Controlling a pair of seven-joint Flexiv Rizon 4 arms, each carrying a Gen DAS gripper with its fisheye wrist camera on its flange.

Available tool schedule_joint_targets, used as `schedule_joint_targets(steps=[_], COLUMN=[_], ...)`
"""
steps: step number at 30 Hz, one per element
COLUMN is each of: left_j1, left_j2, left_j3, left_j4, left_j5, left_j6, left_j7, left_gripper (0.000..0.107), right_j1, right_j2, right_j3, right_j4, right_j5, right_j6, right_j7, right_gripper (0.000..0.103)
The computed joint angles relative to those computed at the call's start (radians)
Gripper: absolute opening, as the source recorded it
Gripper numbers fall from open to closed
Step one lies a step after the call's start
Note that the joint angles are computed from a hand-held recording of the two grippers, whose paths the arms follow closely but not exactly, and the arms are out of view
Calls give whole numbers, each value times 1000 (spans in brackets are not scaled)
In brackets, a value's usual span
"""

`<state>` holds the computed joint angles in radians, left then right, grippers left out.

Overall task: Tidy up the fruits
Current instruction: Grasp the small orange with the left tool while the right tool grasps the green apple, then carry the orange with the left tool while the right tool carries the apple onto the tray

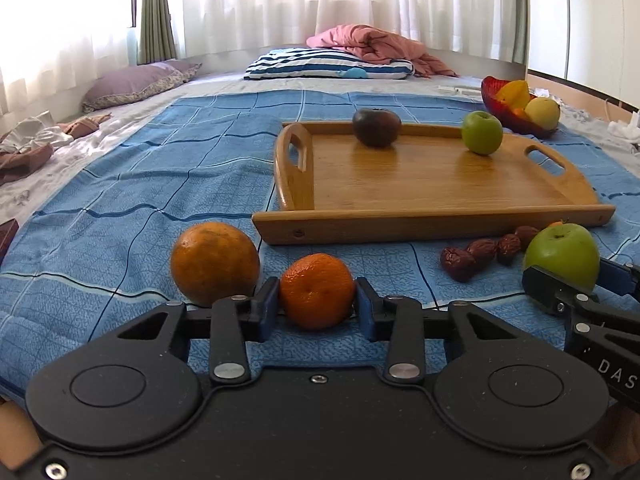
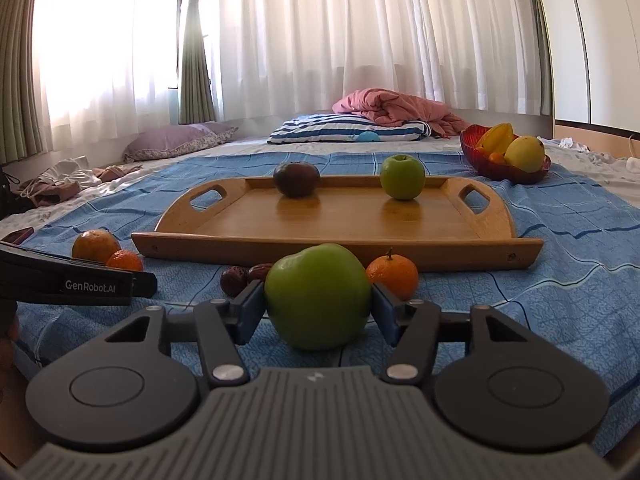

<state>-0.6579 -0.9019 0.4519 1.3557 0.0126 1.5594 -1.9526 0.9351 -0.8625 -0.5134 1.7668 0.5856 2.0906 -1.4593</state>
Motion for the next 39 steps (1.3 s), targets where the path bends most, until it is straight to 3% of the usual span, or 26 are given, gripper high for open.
schedule_joint_targets(steps=[4,23,32,39], left_j1=[-10,28,91,142], left_j2=[-4,-28,-90,-163], left_j3=[15,-45,-130,-203], left_j4=[-9,-116,-281,-461], left_j5=[5,0,-18,-15], left_j6=[-10,3,-49,-126], left_j7=[-8,31,91,117], left_gripper=[37,37,37,37], right_j1=[-8,-34,-8,-29], right_j2=[3,40,13,-26], right_j3=[7,28,-67,-140], right_j4=[2,6,-69,-133], right_j5=[-10,-16,85,57], right_j6=[0,18,-17,-86], right_j7=[-7,3,-29,66], right_gripper=[60,60,59,60])
